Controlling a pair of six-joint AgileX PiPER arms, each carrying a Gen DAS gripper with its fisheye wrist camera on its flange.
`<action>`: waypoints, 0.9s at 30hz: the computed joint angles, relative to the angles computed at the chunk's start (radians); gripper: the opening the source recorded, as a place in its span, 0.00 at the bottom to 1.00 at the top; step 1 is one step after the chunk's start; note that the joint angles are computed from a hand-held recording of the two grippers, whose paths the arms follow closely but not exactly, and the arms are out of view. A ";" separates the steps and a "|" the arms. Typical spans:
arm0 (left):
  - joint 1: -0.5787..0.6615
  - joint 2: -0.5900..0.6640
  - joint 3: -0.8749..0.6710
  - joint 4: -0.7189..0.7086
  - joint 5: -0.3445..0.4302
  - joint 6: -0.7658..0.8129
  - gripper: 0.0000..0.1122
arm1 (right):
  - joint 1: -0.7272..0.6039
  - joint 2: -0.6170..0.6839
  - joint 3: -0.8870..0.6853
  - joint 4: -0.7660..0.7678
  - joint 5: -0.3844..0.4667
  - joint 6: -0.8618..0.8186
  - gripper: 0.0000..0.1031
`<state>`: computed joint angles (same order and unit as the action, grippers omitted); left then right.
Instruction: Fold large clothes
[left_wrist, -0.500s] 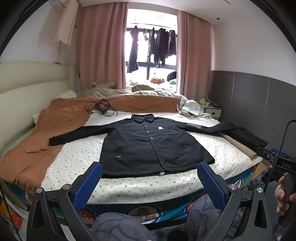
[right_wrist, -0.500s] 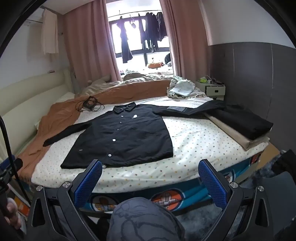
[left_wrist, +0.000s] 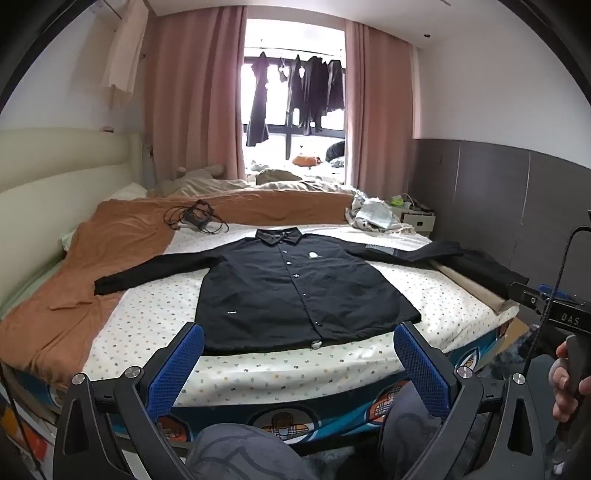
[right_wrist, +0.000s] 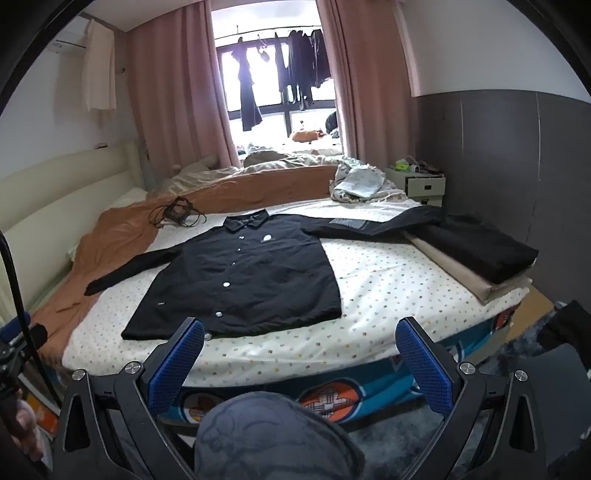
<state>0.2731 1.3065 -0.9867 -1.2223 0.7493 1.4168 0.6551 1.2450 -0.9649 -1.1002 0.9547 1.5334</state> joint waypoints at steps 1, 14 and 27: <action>0.000 -0.002 0.003 0.002 -0.002 0.001 0.91 | 0.018 -0.005 0.000 -0.007 0.025 0.009 1.00; -0.030 -0.036 -0.003 0.012 -0.039 -0.029 0.91 | 0.043 0.008 0.005 -0.063 0.064 0.060 1.00; 0.011 -0.070 0.020 -0.012 -0.007 -0.010 0.91 | 0.071 0.006 0.006 -0.057 0.078 0.058 1.00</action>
<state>0.2845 1.2366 -0.9671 -1.2346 0.7425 1.4069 0.7265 1.2511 -0.9590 -1.1572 1.0323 1.5909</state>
